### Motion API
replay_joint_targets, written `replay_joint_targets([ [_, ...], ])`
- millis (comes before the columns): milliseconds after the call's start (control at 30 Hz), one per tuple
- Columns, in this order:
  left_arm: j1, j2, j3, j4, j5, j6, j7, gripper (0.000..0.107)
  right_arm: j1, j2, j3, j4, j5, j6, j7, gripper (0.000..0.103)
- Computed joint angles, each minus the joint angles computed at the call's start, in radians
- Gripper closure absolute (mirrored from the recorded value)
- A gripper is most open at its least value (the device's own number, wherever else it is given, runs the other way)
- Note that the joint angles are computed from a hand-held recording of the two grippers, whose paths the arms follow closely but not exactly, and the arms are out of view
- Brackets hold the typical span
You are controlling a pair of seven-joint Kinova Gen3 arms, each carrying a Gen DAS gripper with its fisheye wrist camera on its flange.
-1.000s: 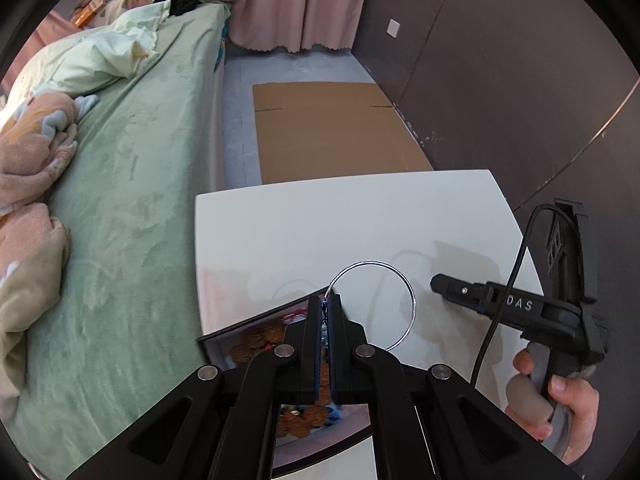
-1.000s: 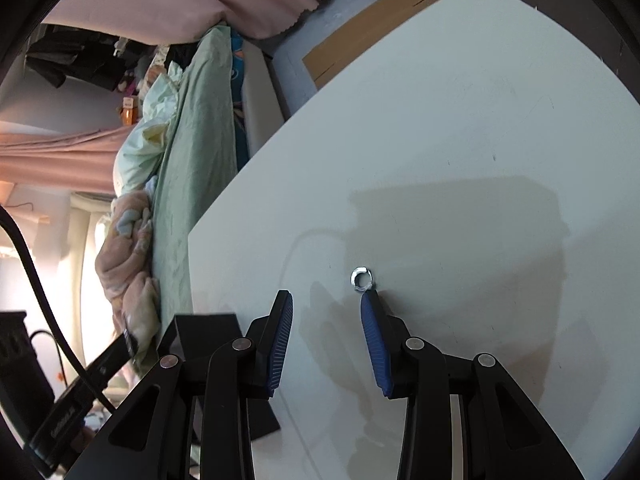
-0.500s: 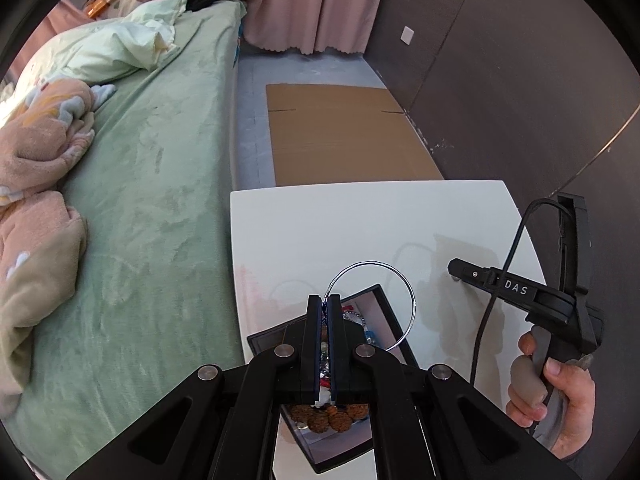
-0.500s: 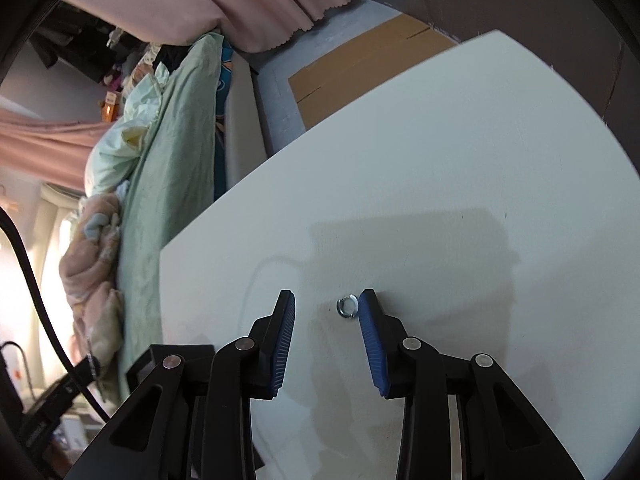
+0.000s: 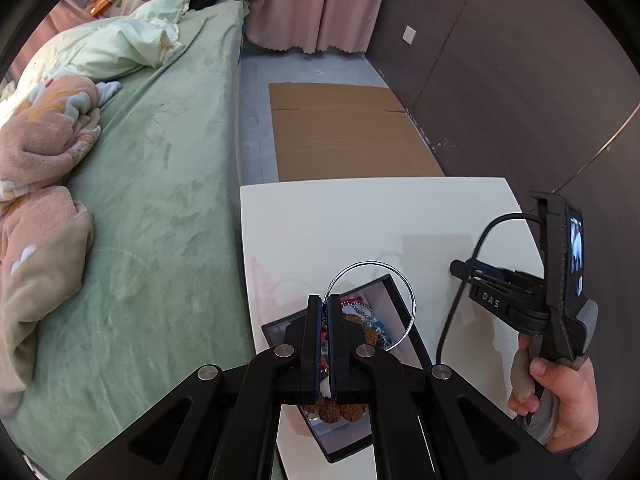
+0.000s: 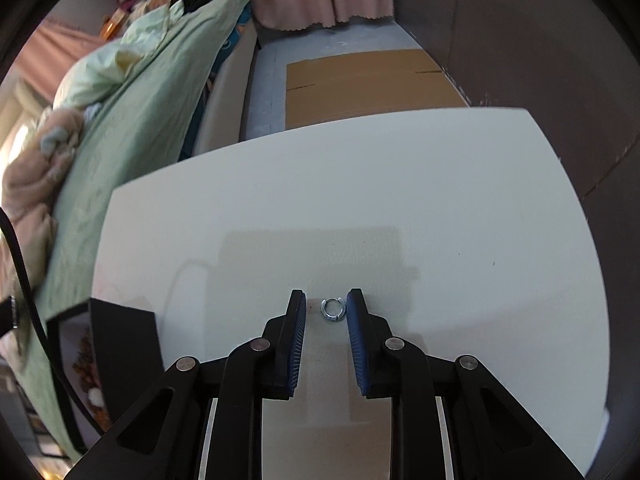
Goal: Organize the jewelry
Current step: 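Lower the hoop into the box and open the left tool while the right tool carries the small ring over, then lower the small silver ring into the box and open the right tool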
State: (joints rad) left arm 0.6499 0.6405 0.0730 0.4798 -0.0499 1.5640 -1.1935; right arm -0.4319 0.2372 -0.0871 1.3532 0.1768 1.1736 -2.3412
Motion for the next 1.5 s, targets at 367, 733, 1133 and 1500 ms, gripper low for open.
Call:
replay_joint_targets([
  [367,0.009,-0.015,0.004,0.054,-0.005,0.0,0.013,0.105,-0.083,0.025,-0.001,-0.039,0.135,0.08,0.023,0.088],
  [733,-0.015,0.001,0.024,0.048,0.042,0.029,0.036,0.104,-0.02,-0.058,-0.014,0.026,0.037,-0.048,0.03,0.089],
  [1133,-0.057,-0.086,0.03,0.181,0.059,-0.029,0.046,0.067,0.085,-0.16,-0.053,0.158,-0.279,-0.359,0.251,0.089],
  [1500,-0.103,-0.183,0.046,0.328,0.051,-0.123,0.05,0.042,0.072,-0.131,-0.078,0.146,-0.419,-0.426,0.404,0.089],
])
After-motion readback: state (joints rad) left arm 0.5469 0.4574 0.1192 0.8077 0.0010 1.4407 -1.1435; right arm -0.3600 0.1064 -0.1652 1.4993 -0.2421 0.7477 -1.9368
